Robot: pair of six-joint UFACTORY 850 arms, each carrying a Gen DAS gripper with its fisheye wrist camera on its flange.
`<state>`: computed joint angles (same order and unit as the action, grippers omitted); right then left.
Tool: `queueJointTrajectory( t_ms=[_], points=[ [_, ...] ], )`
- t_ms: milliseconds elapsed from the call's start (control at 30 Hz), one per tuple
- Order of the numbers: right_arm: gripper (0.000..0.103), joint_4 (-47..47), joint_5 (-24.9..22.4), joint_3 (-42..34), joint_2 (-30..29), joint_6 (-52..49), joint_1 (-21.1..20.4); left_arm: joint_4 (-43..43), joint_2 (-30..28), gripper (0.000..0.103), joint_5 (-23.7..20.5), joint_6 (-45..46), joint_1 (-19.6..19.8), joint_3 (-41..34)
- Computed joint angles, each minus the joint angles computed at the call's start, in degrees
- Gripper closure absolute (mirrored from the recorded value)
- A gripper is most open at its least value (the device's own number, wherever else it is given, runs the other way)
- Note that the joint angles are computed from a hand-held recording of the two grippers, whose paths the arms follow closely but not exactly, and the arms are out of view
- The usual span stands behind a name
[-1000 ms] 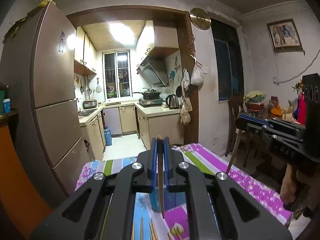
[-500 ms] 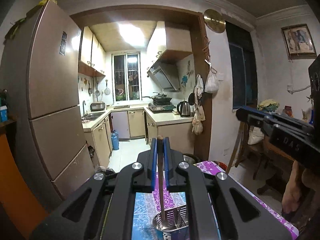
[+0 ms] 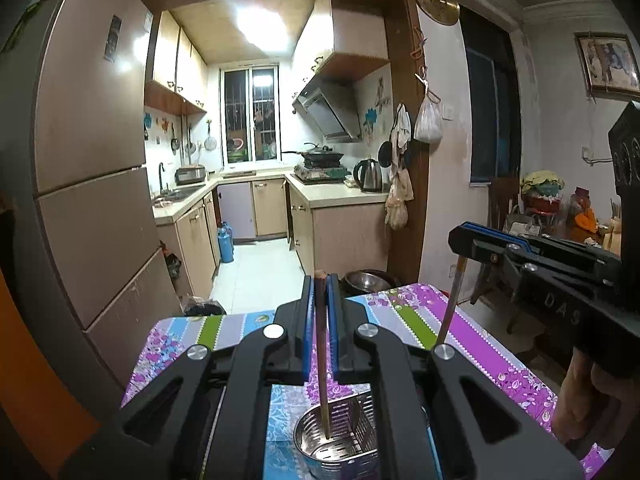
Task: Organize utensils
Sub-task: 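Lift both held chopsticks and lower them into the blue utensil holder, then open both grippers to drop the chopsticks into the holder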
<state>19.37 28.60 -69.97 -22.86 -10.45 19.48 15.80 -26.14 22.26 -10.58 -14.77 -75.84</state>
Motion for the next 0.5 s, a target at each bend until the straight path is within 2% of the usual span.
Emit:
queueJointTrajectory(
  t_ms=[133, 300, 367, 400, 433, 467, 500],
  points=[
    [0.095, 0.3, 0.4, 0.3, 0.0, 0.3, 0.0, 0.5, -0.4, 0.097, -1.0, 0.3, 0.2, -0.1],
    [0.083, 0.0, 1.7, 2.4, 1.8, 1.1, 0.2, 0.1, 1.7, 0.097, -0.1, 1.5, 0.7, 2.5],
    [0.079, -0.9, 3.3, 4.6, 3.6, 2.6, 0.4, 1.6, 4.1, 0.096, 1.6, 1.5, 1.4, 5.5],
    [0.078, -2.2, 4.8, 6.7, 5.2, 4.1, 0.5, 2.5, 6.7, 0.094, 4.0, 1.7, 2.3, 9.2],
    [0.075, -3.6, 6.2, 8.6, 6.8, 5.5, 0.5, 3.6, 8.6, 0.082, 6.0, 1.3, 3.0, 12.0],
    [0.072, -4.8, 7.6, 10.8, 8.5, 7.0, 0.6, 4.9, 11.1, 0.066, 9.1, 1.1, 4.1, 16.1],
    [0.072, -5.8, 9.2, 13.2, 10.3, 8.3, 0.9, 4.9, 13.0, 0.059, 11.4, 2.0, 4.8, 19.4]
  ],
)
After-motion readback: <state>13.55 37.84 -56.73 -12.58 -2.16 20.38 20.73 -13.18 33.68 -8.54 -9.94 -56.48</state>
